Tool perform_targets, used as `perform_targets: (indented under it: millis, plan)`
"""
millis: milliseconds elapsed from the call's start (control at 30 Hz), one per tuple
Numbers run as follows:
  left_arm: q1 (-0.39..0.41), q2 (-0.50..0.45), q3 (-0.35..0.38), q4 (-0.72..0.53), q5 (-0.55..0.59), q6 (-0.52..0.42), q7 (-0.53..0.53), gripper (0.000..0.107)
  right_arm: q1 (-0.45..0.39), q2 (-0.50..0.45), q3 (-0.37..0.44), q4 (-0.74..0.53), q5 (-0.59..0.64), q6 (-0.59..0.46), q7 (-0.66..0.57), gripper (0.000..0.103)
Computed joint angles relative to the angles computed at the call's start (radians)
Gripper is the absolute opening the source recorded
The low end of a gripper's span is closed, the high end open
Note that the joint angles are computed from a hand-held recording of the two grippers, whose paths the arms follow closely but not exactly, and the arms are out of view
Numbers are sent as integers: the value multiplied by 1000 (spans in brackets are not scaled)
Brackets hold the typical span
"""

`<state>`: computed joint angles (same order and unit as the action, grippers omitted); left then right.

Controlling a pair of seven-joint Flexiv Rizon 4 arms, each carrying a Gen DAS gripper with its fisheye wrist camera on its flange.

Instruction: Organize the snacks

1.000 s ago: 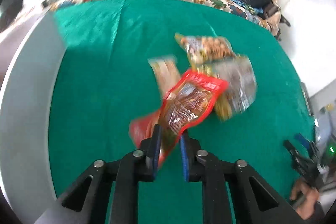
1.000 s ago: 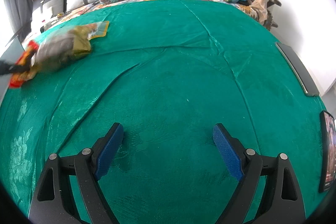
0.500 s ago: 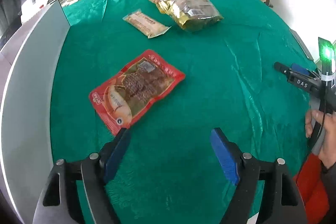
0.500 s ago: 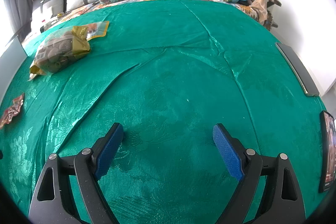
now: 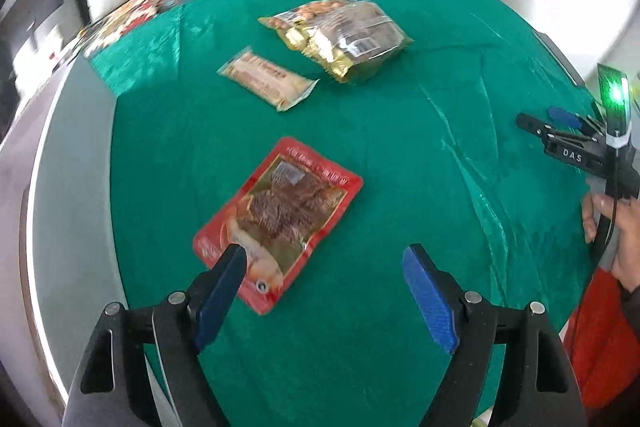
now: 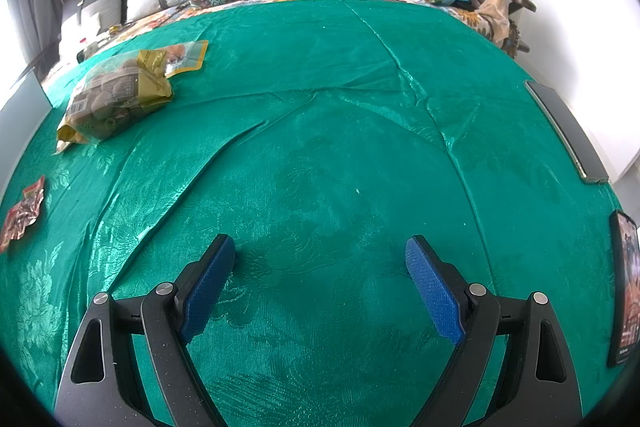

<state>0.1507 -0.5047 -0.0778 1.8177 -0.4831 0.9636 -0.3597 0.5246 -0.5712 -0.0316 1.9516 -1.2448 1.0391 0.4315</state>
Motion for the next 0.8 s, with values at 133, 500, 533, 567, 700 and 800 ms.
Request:
perform_targets:
  millis: [133,500,533,567,700,800]
  plan:
    - [2,-14,-3,-34,34,-49,52,80,0,0,0,0,0,0,0,90]
    - [-13,-61,-2,-94,89,-43,170,80,0,-1,0,-1,0,-1,0,90]
    - [-20,-73,2,-106,103,-37,171,80,0,0,0,-1,0,0,0,90]
    - [-29,-90,9,-125,124,-37,166,80,0,-1,1,-1,0,-1,0,90]
    - [-65,-167,53,-220,215,-67,103,81,0,-1,0,-1,0,-1,0,90]
    - [-46,-207,37,-272,209,-93,84,94,0,-1,0,-1,1,-1,0,90]
